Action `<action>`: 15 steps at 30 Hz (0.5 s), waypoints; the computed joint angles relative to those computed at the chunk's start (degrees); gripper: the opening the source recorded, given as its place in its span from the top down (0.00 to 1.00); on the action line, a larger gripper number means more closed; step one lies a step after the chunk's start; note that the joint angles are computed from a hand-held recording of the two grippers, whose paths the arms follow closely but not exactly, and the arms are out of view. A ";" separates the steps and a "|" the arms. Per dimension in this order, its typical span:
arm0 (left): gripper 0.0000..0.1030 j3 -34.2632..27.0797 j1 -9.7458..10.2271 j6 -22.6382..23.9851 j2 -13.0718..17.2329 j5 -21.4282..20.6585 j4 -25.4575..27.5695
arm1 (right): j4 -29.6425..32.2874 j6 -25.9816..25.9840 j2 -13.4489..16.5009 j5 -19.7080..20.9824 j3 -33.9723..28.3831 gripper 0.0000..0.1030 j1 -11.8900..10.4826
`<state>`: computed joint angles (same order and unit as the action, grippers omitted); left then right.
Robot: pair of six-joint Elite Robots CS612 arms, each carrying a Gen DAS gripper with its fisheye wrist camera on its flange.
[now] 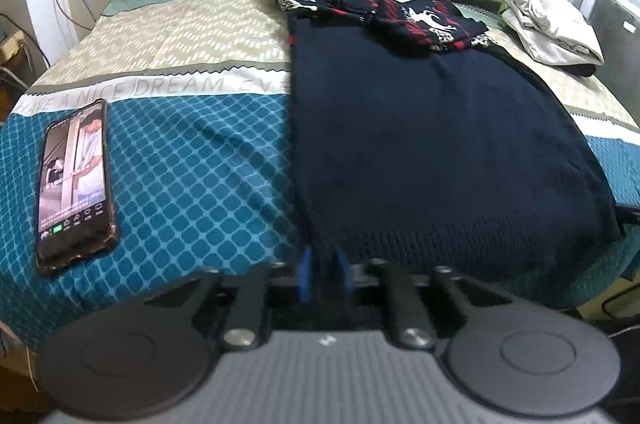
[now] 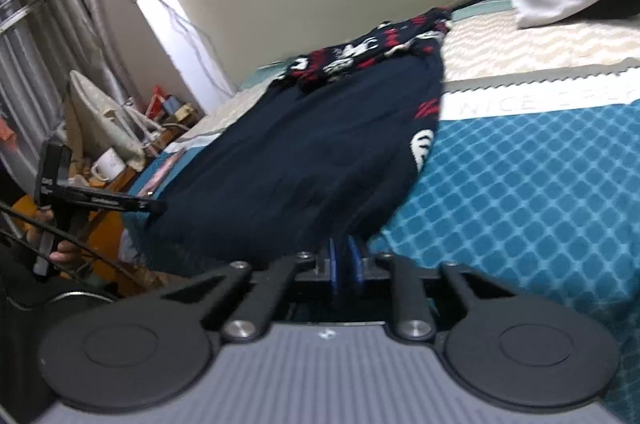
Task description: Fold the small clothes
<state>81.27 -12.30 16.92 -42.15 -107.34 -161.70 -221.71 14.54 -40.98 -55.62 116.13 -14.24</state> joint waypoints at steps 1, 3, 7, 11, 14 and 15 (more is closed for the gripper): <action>0.92 -0.80 0.43 -1.14 0.20 -1.52 1.28 | -1.21 1.13 0.21 1.15 -0.09 0.92 -0.38; 0.92 -3.20 1.88 -6.33 1.13 -7.48 3.26 | -5.39 5.45 0.85 3.59 -0.58 0.94 -1.52; 0.92 -8.47 3.55 -15.89 3.73 -16.50 2.30 | -10.86 12.70 1.28 4.21 -2.91 0.94 -3.31; 0.92 -17.55 3.64 -25.79 8.32 -20.78 0.54 | -8.88 16.58 1.40 0.52 -8.89 0.94 -3.21; 0.87 -26.45 2.29 -34.77 12.98 -16.84 -0.51 | -4.40 18.05 2.92 -7.80 -15.77 0.88 -1.75; 0.75 -28.59 1.66 -35.34 13.97 -13.91 0.38 | -1.55 16.14 3.28 -12.46 -17.70 0.76 -0.87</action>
<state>52.68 -10.64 -18.42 -28.18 -121.25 -161.32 -223.26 30.68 -37.70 -68.08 98.43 -15.10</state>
